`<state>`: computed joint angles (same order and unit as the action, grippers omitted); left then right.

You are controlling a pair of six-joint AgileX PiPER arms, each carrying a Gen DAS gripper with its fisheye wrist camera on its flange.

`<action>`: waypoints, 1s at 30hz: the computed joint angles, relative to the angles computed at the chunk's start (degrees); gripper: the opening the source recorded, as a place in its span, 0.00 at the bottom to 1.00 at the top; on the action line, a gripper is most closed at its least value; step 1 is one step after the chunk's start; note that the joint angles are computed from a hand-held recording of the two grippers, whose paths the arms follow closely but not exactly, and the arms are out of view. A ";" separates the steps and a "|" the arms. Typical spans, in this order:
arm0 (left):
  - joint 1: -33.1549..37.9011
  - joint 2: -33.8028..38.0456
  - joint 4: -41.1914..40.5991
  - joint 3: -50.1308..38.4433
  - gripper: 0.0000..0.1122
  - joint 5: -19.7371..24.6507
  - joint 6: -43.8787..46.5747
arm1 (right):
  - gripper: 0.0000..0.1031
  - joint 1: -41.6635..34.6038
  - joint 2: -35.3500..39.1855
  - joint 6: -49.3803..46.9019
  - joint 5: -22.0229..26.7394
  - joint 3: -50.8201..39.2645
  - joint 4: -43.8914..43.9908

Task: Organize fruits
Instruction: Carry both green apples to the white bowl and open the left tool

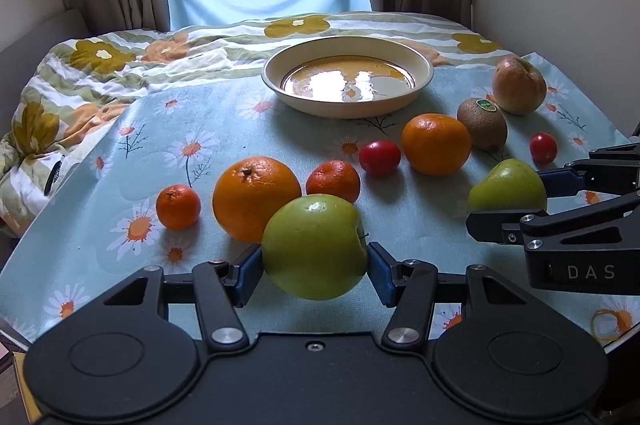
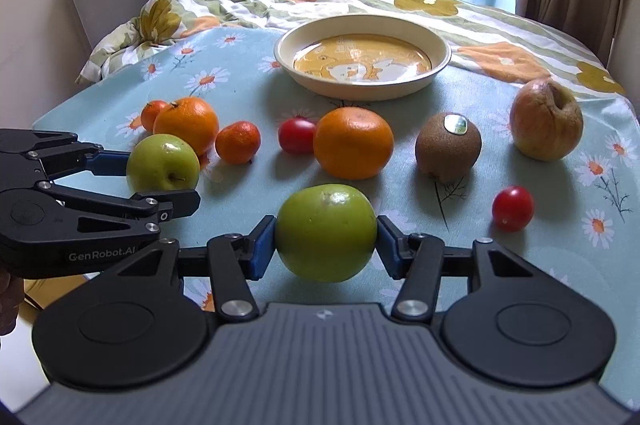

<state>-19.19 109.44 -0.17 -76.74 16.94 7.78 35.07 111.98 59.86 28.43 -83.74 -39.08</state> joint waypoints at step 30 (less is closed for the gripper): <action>3.21 16.99 -8.77 -54.06 0.54 26.58 8.11 | 0.66 -6.84 9.92 -22.92 26.26 -45.70 14.63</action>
